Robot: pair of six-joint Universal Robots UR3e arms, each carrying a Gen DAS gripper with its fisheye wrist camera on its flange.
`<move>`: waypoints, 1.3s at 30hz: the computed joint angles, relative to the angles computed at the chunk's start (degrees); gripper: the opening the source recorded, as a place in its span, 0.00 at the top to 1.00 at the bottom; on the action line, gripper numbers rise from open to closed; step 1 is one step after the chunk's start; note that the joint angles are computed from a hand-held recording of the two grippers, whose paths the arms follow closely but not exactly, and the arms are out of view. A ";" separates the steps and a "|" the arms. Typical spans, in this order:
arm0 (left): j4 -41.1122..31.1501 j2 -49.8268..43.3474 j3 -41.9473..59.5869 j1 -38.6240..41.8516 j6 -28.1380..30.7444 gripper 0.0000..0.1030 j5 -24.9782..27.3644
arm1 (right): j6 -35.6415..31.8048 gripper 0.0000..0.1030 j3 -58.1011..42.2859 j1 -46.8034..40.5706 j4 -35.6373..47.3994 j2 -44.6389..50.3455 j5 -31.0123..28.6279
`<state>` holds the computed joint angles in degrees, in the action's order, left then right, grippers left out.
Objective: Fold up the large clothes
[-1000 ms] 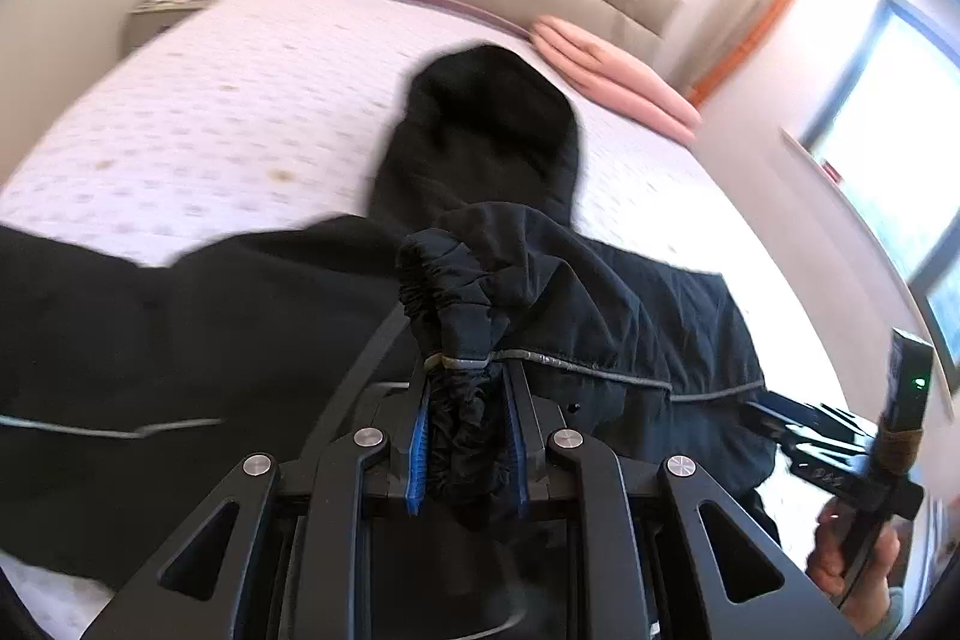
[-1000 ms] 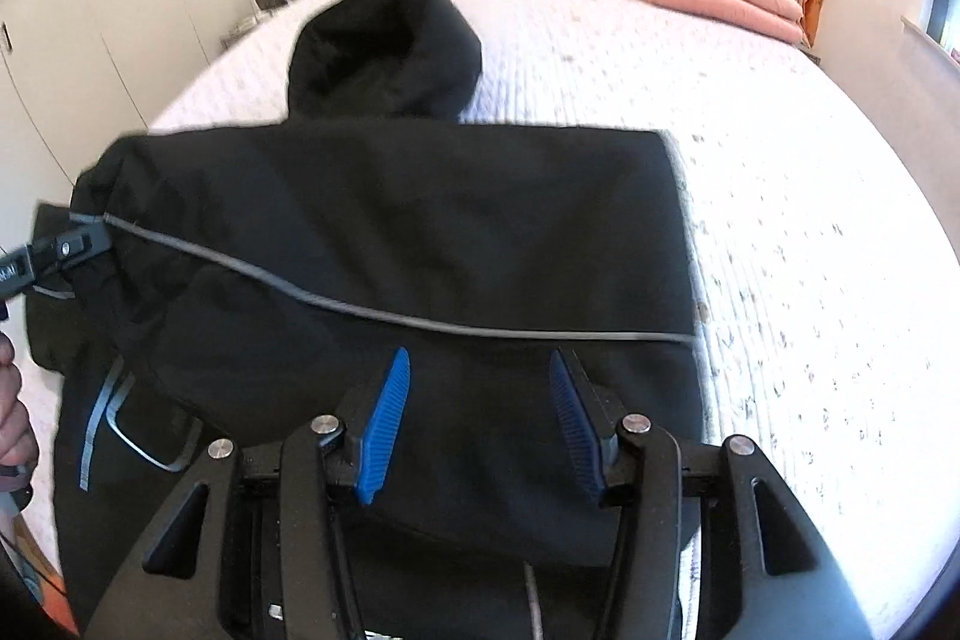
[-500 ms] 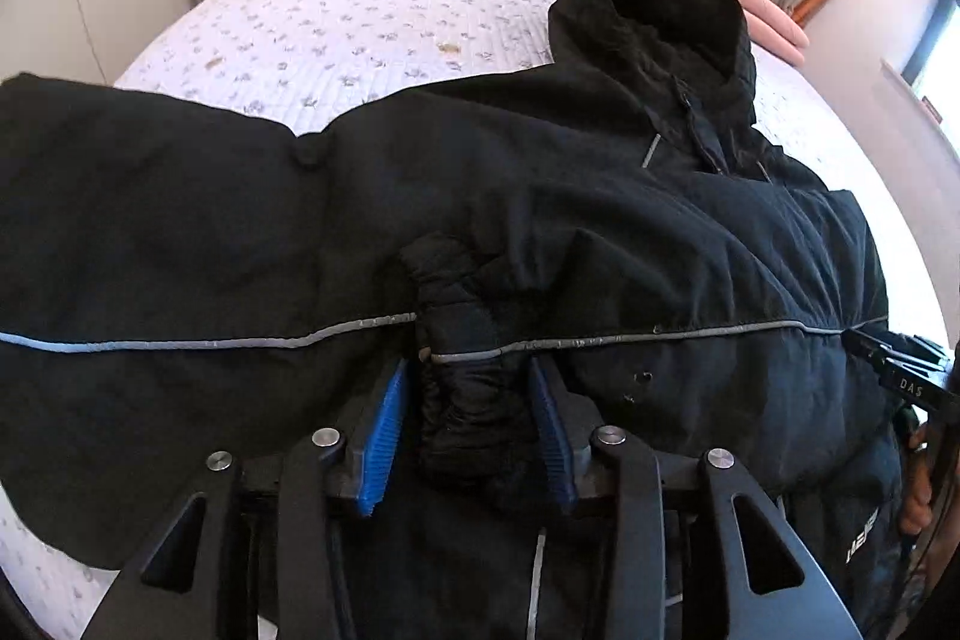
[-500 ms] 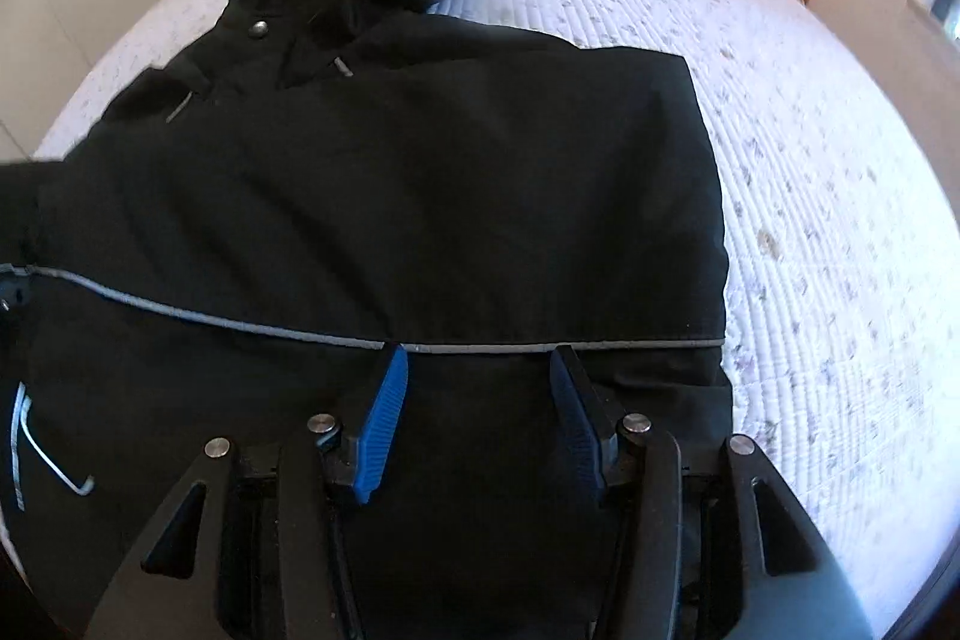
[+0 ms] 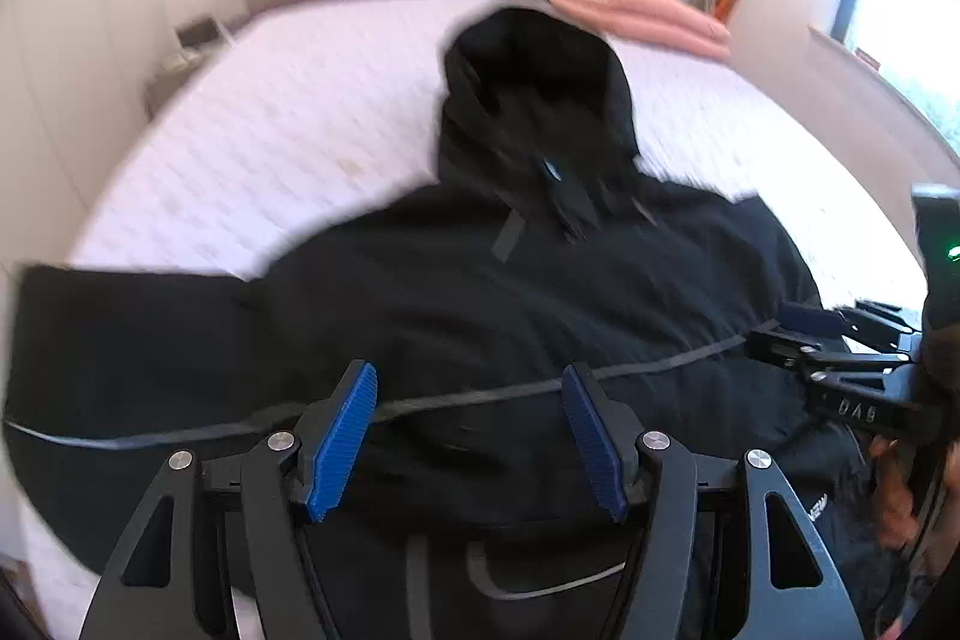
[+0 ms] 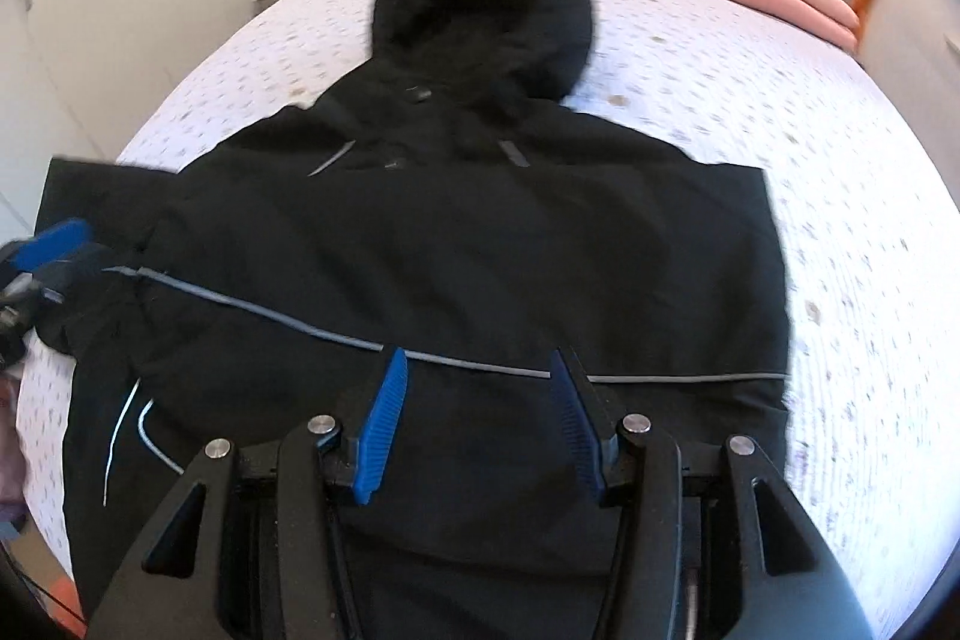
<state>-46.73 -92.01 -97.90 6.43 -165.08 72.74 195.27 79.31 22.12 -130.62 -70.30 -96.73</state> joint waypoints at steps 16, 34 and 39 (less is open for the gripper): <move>3.46 10.45 -17.42 10.49 -2.88 0.36 -7.54 | -2.35 0.44 -4.63 0.07 3.38 7.81 3.13; -15.48 5.88 -4.87 71.85 19.68 0.36 -15.36 | 13.88 0.41 16.71 13.61 -6.88 -3.99 -5.59; -16.73 -11.21 8.51 68.76 9.69 0.36 -19.58 | 13.38 0.39 16.78 12.19 -6.84 -3.97 -3.91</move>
